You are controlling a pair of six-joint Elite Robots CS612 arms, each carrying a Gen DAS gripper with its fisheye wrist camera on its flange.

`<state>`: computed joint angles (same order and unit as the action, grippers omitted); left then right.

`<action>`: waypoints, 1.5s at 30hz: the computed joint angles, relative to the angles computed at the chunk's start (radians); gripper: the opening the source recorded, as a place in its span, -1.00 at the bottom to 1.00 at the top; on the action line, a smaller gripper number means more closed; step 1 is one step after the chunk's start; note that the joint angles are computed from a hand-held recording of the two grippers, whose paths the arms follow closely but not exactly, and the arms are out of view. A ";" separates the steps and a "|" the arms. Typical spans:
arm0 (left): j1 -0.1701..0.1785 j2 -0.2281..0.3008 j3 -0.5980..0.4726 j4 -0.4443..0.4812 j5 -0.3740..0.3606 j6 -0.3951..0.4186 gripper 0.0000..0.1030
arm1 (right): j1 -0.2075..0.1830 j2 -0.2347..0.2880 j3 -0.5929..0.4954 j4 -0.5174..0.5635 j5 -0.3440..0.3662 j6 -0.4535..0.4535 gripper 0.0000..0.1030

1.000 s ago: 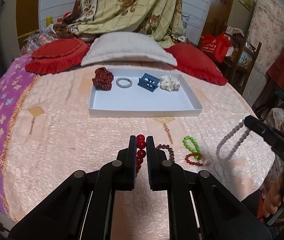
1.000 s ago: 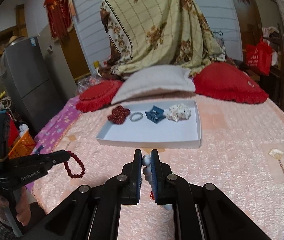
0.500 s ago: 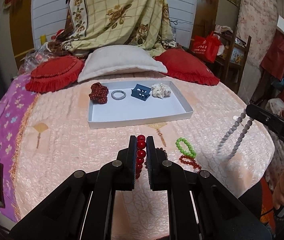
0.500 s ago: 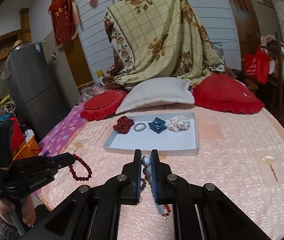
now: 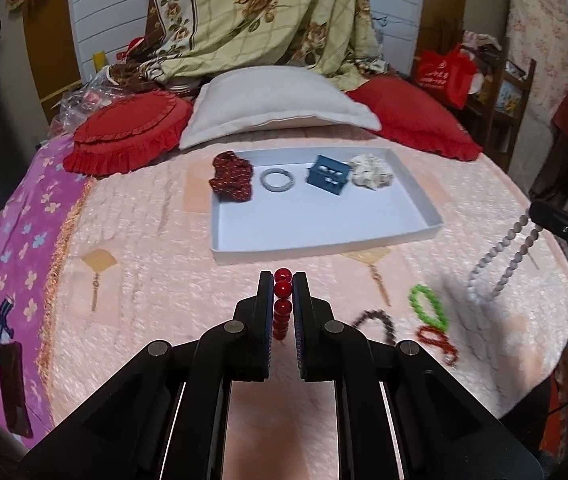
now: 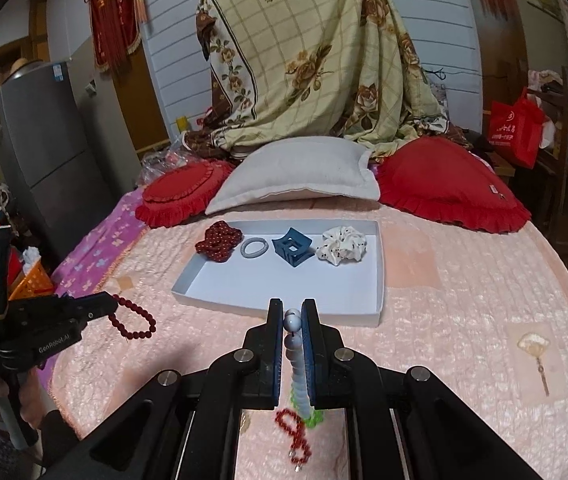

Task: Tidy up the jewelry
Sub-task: 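Carry both bracelets into the tray and open both tools to release them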

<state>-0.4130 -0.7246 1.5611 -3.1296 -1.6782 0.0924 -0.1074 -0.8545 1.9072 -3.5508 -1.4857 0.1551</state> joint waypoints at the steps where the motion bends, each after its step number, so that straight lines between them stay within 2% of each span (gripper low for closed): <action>1: 0.002 0.008 -0.019 0.017 0.001 0.004 -0.85 | 0.000 0.007 -0.018 0.020 -0.004 -0.005 -0.84; 9: 0.009 0.093 -0.209 0.179 -0.010 0.006 -0.85 | -0.001 0.059 -0.162 0.158 -0.030 -0.028 -0.84; 16: 0.013 0.195 -0.409 0.325 -0.046 -0.037 -0.85 | 0.015 0.140 -0.344 0.326 -0.015 -0.041 -0.84; 20: 0.010 0.256 -0.504 0.394 -0.014 -0.052 -0.85 | 0.030 0.187 -0.433 0.382 0.012 -0.051 -0.84; 24: 0.013 0.300 -0.562 0.439 0.016 -0.063 -0.85 | 0.025 0.232 -0.498 0.409 0.100 0.005 -0.84; 29: 0.013 0.341 -0.609 0.461 0.081 -0.051 -0.85 | 0.025 0.285 -0.556 0.513 0.062 0.015 -0.84; 34: 0.016 0.361 -0.636 0.467 0.085 -0.072 -0.85 | 0.012 0.310 -0.576 0.570 0.064 0.046 -0.84; 38: 0.019 0.358 -0.634 0.479 0.066 -0.091 -0.82 | 0.012 0.323 -0.591 0.599 0.070 0.041 -0.84; 45: 0.019 0.292 -0.518 0.381 0.059 -0.078 -0.80 | 0.029 0.342 -0.624 0.632 0.077 0.011 -0.84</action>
